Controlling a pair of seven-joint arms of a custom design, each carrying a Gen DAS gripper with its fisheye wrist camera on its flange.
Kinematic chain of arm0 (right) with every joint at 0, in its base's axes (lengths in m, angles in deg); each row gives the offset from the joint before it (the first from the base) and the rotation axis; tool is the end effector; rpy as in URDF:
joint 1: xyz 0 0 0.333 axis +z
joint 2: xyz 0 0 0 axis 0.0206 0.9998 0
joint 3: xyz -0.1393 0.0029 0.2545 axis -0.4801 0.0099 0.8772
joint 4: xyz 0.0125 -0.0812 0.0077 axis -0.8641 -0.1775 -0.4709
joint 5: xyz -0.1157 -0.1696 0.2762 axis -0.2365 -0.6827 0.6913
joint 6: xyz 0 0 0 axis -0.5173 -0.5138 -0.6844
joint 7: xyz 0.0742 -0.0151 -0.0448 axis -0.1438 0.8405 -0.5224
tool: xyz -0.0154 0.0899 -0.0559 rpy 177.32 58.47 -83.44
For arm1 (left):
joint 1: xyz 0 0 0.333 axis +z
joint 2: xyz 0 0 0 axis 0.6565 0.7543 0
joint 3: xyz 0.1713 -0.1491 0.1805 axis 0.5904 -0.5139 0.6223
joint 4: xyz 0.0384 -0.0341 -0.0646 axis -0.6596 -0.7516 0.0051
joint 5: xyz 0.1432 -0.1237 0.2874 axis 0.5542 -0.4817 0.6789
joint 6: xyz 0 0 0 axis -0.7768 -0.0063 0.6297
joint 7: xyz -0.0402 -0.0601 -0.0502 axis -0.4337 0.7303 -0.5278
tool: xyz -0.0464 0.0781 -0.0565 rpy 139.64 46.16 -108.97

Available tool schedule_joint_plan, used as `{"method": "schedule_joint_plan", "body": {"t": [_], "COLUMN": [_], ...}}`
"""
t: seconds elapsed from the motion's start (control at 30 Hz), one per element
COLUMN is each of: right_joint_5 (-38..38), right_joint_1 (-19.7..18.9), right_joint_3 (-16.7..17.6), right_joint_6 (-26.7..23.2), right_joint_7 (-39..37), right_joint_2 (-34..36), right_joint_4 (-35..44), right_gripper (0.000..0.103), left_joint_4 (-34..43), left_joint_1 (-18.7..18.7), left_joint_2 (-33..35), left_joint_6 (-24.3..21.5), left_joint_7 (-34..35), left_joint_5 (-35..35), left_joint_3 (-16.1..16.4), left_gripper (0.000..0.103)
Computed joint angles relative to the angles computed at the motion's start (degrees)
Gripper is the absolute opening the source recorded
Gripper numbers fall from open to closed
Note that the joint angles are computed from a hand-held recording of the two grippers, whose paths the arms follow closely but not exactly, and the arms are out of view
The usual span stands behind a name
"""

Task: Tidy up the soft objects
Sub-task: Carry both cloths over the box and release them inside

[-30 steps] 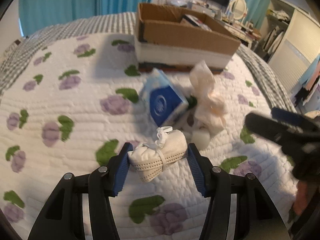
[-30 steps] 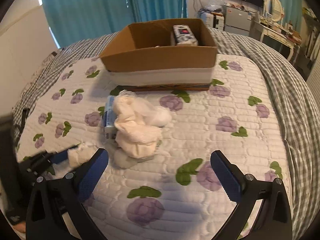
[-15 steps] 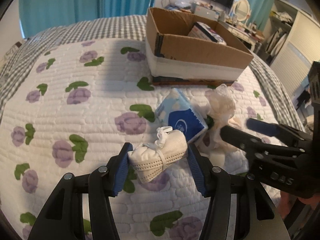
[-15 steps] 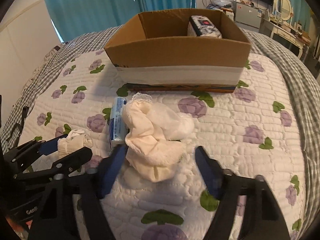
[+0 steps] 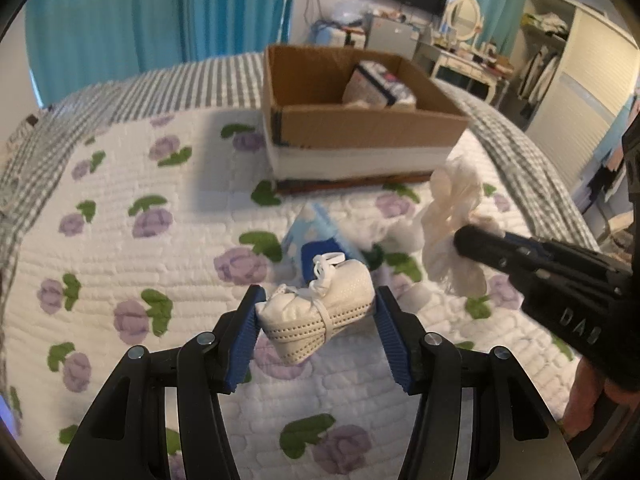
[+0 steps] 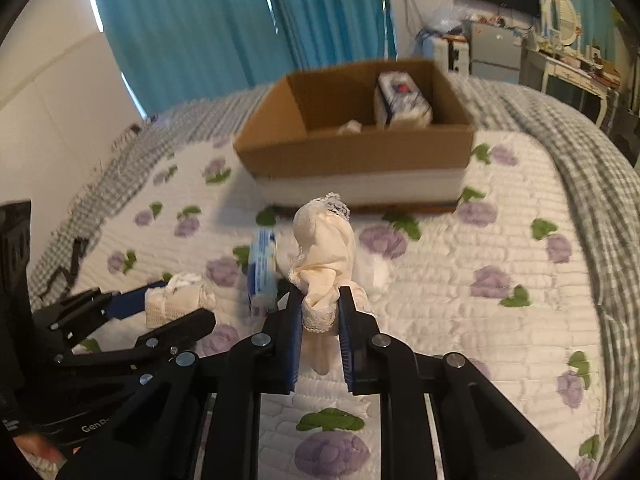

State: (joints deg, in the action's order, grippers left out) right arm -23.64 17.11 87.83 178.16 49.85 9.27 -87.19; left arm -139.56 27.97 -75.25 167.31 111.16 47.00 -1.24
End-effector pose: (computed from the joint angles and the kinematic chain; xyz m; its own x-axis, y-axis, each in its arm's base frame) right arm 0.4141 0.1979 0.5567 0.1725 -0.9596 -0.2225 -0.7969 -0.0032 -0.6041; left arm 0.4213 -0.1075 0.5544 -0.2464 -0.9615 0.1219 -0.7831 0.1234 -0.6095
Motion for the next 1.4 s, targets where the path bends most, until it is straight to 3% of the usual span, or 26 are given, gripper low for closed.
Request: {"method": "schedule_joint_plan", "body": {"t": [0.3, 0.63, 0.83, 1.03, 1.27, 1.4], "right_joint_5": [1.58, 1.6, 1.85, 9.77, 7.94, 9.92], "right_joint_1": [-0.98, -3.28, -3.47, -1.6, -2.0, -2.61], "right_joint_3": [-1.83, -2.65, -3.59, -6.53, -6.38, -5.98], "right_joint_6": [-0.36, -1.54, -1.74, -3.84, -7.95, -8.89], "right_joint_7": [-4.78, -10.35, -13.76, -20.8, -20.96, -22.03], "right_joint_2": [-6.59, -5.61, 1.67, 14.24, 31.23, 37.75], "right_joint_4": [1.51, 9.73, 18.48, 30.98, 48.25, 53.64], "right_gripper": [0.016, 0.016, 0.016, 0.016, 0.016, 0.016], "left_joint_4": [2.96, 12.91, 22.43, 32.99, 43.84, 47.27], "left_joint_1": [0.09, 0.07, 1.54, 3.52, 6.58, 6.93], "left_joint_2": [-3.64, 1.7, 10.21, 20.77, 33.2, 38.49], "left_joint_6": [0.77, 1.95, 2.15, 2.47, 0.78, 2.08], "left_joint_7": [-3.34, -5.29, -5.71, -4.44, 0.08, -0.87], "left_joint_5": [5.02, 8.65, 10.13, 11.66, 12.58, 15.58], "left_joint_3": [-2.04, -2.98, -4.27, -6.19, -8.53, -8.49], "left_gripper": [0.055, 0.055, 0.055, 0.055, 0.056, 0.058]}}
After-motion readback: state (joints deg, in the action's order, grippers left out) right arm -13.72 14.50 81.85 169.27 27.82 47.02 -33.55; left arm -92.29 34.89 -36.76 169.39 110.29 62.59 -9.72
